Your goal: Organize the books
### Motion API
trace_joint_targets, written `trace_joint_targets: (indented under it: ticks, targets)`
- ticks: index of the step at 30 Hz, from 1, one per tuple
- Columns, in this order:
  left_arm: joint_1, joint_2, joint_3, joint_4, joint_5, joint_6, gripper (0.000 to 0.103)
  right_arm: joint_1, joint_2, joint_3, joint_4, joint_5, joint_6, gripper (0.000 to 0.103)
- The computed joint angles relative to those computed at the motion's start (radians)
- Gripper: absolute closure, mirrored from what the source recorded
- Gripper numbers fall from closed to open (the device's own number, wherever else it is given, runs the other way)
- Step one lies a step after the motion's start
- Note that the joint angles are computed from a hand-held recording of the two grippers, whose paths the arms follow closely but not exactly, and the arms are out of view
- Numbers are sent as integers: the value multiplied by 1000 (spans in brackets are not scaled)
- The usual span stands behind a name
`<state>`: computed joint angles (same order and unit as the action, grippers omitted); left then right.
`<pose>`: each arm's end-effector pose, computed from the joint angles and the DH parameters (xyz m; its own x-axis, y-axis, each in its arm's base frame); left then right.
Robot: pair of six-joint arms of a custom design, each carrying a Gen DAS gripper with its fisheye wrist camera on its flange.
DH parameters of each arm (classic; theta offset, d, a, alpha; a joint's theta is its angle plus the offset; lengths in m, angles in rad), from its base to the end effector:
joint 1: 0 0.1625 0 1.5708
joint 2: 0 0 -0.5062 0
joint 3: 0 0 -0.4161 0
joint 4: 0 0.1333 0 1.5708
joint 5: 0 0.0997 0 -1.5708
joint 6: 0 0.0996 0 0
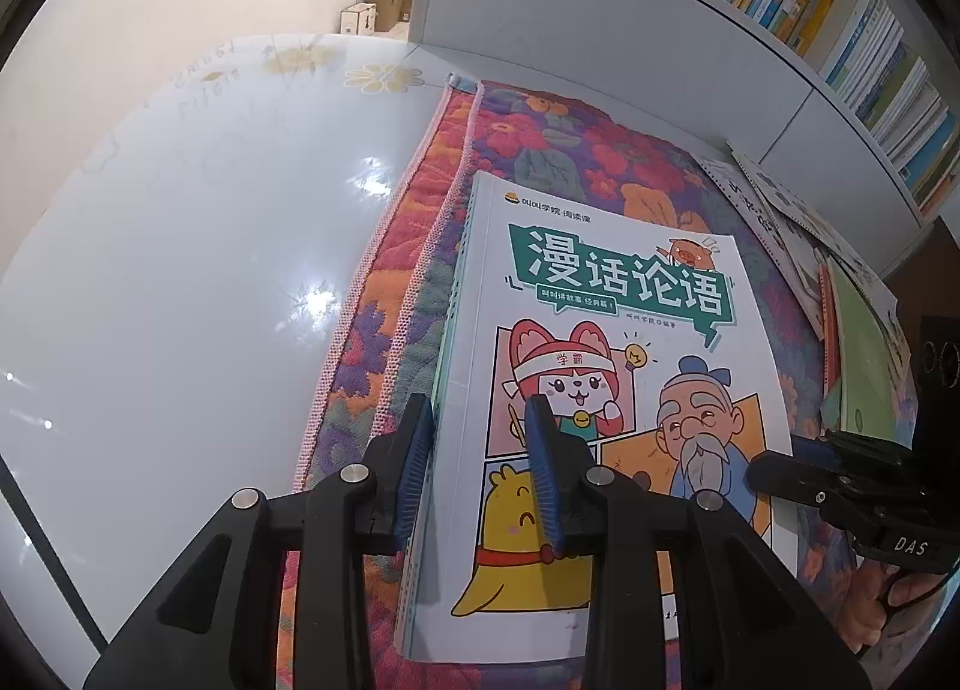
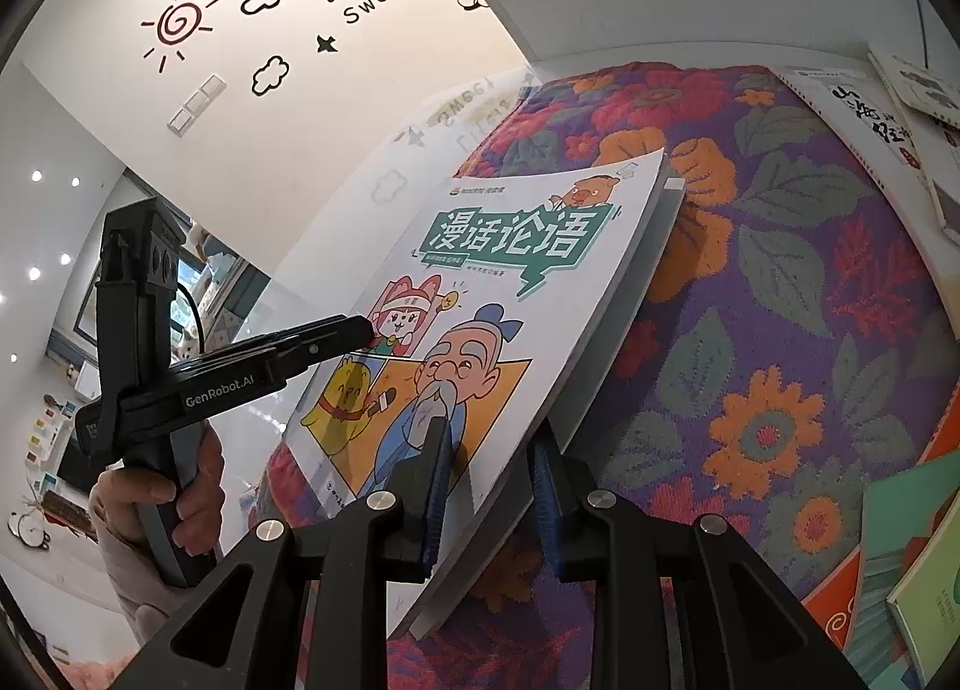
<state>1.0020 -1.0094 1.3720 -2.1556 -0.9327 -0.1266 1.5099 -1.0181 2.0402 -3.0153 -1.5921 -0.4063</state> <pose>-0.2543 -0.7554 0.3873 -0.8078 0.2157 -0.5485 0.4268 0.8559 -0.2920 0.0935 -0.6214 0.1884 -0.9381 -0.2959 0.1799 -0.3432 0.8638 -0.3689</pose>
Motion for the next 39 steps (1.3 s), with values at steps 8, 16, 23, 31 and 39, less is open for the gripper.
trace_joint_targets:
  ticks: [8,16,23,31,39]
  targets:
    - [-6,-1,3,-1,13,-12,73,-7,-12,-11,52,12,63,77]
    - [-45,-28,34,-70,87,8,73,-29,-102,30,104,17,91,77]
    - [-109,-16,41,-134,43,54,70,-79,-260,125,69,21,74,76]
    - [-174,99,8,-146,-91,51,69,-222,-464,224,-7,122,83,63]
    - [-216,215,-23,-86,-133,19,69,-454,-579,278,-50,238,115,60]
